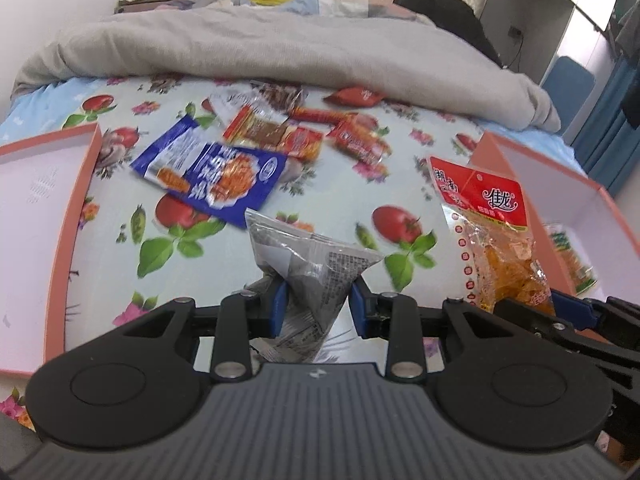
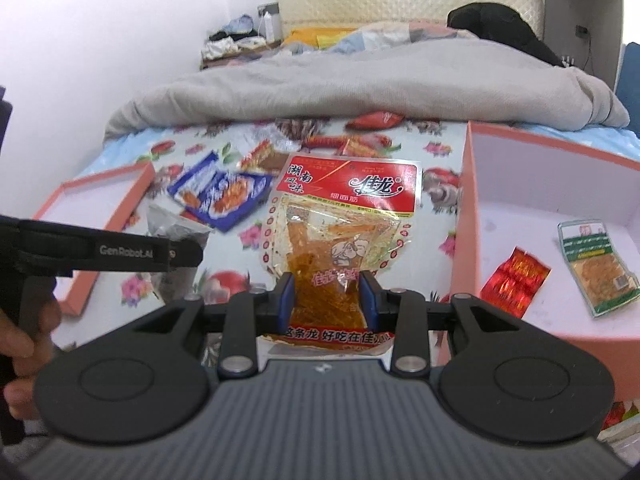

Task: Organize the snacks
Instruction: 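Carry both held packets over the pink box with both tools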

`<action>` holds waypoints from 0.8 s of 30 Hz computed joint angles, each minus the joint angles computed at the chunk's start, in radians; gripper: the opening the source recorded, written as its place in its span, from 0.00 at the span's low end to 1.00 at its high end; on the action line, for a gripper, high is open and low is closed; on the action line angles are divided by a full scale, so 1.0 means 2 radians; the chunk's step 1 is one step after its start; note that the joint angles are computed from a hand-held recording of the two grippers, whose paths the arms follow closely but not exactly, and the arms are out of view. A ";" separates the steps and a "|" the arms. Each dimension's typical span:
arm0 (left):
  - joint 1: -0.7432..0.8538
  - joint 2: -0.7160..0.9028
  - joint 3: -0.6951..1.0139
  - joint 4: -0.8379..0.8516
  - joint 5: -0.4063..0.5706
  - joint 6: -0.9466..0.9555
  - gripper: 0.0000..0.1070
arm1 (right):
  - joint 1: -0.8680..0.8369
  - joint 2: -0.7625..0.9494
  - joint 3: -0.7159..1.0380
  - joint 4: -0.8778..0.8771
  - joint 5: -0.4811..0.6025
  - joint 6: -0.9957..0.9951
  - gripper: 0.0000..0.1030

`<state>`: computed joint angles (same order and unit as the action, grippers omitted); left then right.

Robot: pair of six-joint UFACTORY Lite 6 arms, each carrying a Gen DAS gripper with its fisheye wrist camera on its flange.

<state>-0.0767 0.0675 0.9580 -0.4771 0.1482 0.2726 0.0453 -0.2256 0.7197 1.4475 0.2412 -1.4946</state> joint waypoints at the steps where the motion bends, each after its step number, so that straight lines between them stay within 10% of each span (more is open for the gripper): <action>1: -0.002 -0.001 0.006 0.003 0.005 -0.009 0.35 | -0.006 -0.003 0.004 -0.013 0.006 0.012 0.36; 12: -0.047 0.022 0.117 0.107 0.054 -0.133 0.35 | -0.056 -0.001 0.084 -0.131 0.053 0.124 0.36; 24: -0.088 0.201 0.490 0.227 0.214 -0.273 0.35 | -0.117 0.087 0.258 -0.227 0.136 0.223 0.36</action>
<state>-0.2524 0.4705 1.9371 -0.0228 0.5771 -0.2730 -0.1894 -0.0507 1.2352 0.9931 0.5125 -1.0480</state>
